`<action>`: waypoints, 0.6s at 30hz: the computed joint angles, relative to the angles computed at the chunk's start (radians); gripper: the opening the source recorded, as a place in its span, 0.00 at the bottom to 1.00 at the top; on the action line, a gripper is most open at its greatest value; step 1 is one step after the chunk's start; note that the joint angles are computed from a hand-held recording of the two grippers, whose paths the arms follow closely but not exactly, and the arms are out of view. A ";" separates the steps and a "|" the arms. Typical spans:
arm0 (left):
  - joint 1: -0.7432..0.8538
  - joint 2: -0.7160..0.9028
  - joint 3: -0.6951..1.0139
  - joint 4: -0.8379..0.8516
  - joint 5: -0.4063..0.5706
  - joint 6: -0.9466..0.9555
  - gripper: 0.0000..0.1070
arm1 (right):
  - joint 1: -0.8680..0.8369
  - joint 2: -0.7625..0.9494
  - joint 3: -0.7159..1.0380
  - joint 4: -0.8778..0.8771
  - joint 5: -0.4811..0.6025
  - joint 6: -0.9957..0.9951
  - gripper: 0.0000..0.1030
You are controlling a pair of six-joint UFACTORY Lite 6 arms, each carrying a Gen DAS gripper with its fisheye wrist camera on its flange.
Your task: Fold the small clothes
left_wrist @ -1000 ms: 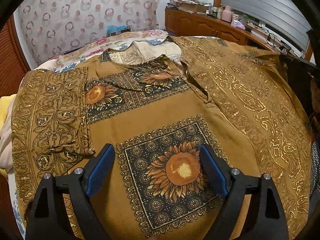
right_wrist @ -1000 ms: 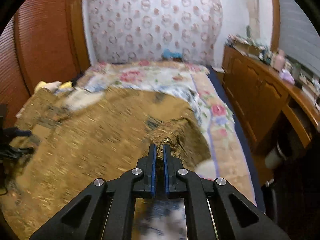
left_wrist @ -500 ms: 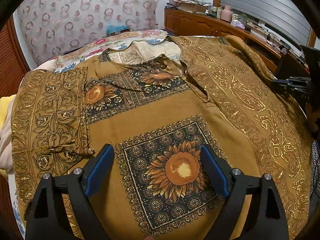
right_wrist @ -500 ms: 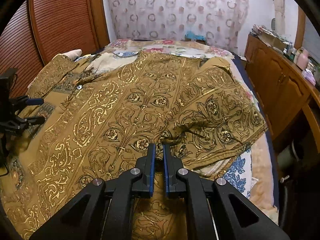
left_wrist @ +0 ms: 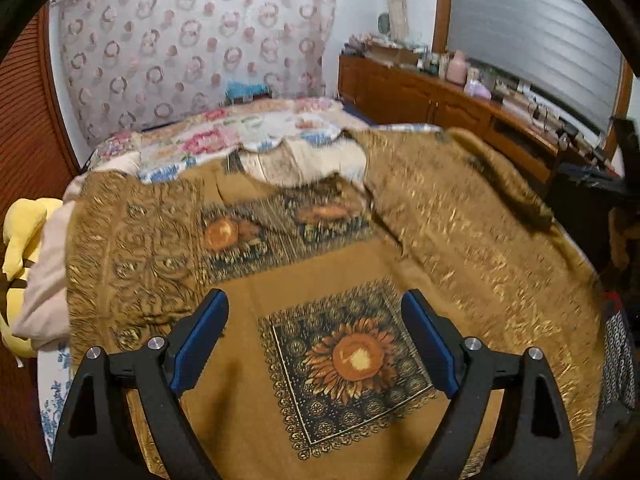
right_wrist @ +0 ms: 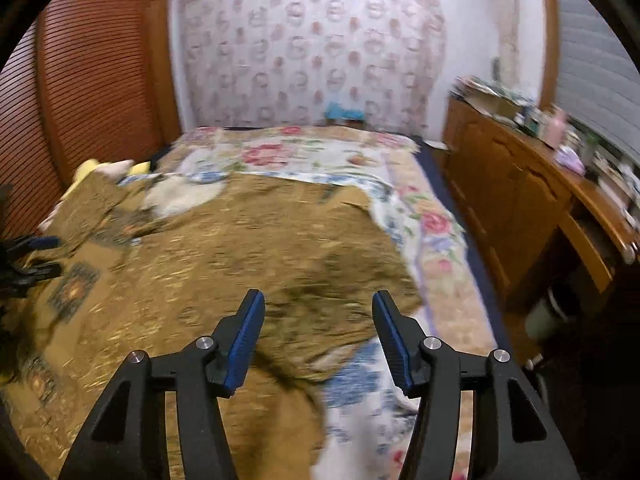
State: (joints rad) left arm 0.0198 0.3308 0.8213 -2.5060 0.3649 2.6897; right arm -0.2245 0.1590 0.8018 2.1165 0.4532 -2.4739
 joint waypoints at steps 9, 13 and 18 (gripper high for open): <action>-0.007 -0.084 -0.030 0.007 0.012 -0.029 0.83 | 0.010 0.331 0.317 -0.230 -0.111 0.332 0.56; -0.006 -0.085 -0.037 0.008 0.018 -0.028 0.83 | 0.002 0.415 0.431 -0.465 -0.107 0.610 0.56; -0.004 -0.092 -0.046 0.009 0.019 -0.030 0.83 | -0.029 0.441 0.534 -0.724 -0.033 0.888 0.53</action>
State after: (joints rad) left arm 0.0155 0.2384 0.7754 -2.4972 0.3841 2.6593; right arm -0.2536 0.6002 1.3358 1.3923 0.4197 -1.5862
